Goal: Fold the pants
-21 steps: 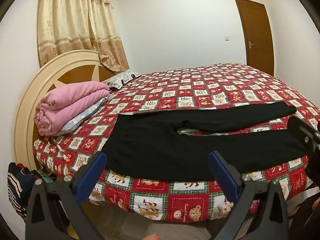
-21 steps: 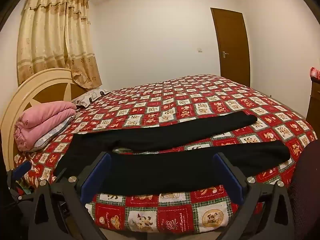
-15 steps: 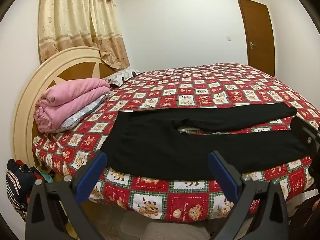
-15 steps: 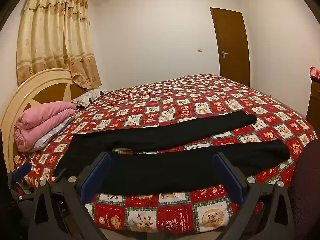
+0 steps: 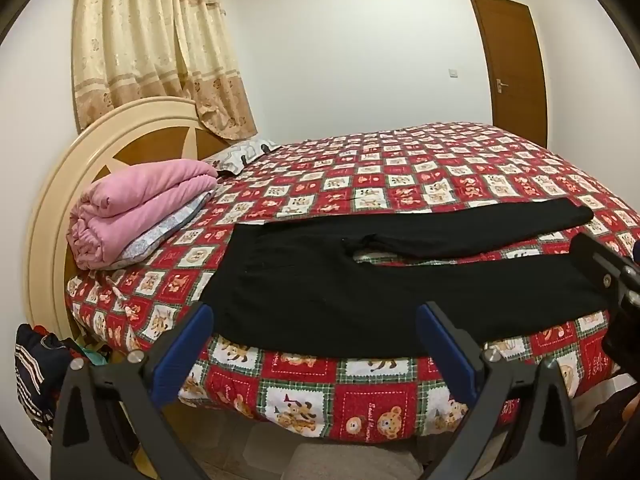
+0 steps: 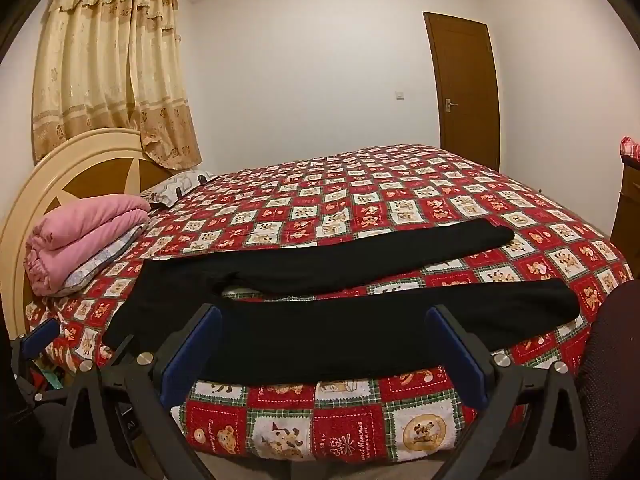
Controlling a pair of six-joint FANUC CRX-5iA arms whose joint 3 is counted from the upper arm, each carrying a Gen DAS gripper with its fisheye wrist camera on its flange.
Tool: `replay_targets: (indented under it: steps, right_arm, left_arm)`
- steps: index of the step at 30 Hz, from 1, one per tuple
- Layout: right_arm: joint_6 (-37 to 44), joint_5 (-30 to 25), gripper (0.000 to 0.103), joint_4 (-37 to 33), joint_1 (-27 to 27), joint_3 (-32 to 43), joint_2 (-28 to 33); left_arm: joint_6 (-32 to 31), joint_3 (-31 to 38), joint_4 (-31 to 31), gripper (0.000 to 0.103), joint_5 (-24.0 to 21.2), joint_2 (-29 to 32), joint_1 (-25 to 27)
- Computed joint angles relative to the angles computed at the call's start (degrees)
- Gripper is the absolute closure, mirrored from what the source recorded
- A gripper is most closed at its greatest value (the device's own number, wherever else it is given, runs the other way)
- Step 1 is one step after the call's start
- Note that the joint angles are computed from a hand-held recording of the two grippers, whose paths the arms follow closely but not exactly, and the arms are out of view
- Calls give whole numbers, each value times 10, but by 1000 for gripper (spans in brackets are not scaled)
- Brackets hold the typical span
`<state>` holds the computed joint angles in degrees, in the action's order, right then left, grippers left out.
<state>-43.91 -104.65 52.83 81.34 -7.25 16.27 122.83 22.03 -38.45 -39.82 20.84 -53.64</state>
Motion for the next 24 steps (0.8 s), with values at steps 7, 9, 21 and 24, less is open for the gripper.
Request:
replay_targets:
  steps: [7,9,21,24]
  right_arm:
    - [2,0,1,0,0,1,1]
    - [3,2,1,-1,-1,1,1]
    - [4,4,1,-5,-1,0,1]
    - [5,5,1,-5,-2,1,1]
  left_arm:
    - [6,-9,-5,0,2,-5,-1]
    - [3,2,-2,0,-4,1,-3]
    - [-13,4,13,0,-3,3,1]
    - [-14,4,13,0,-2,3,2]
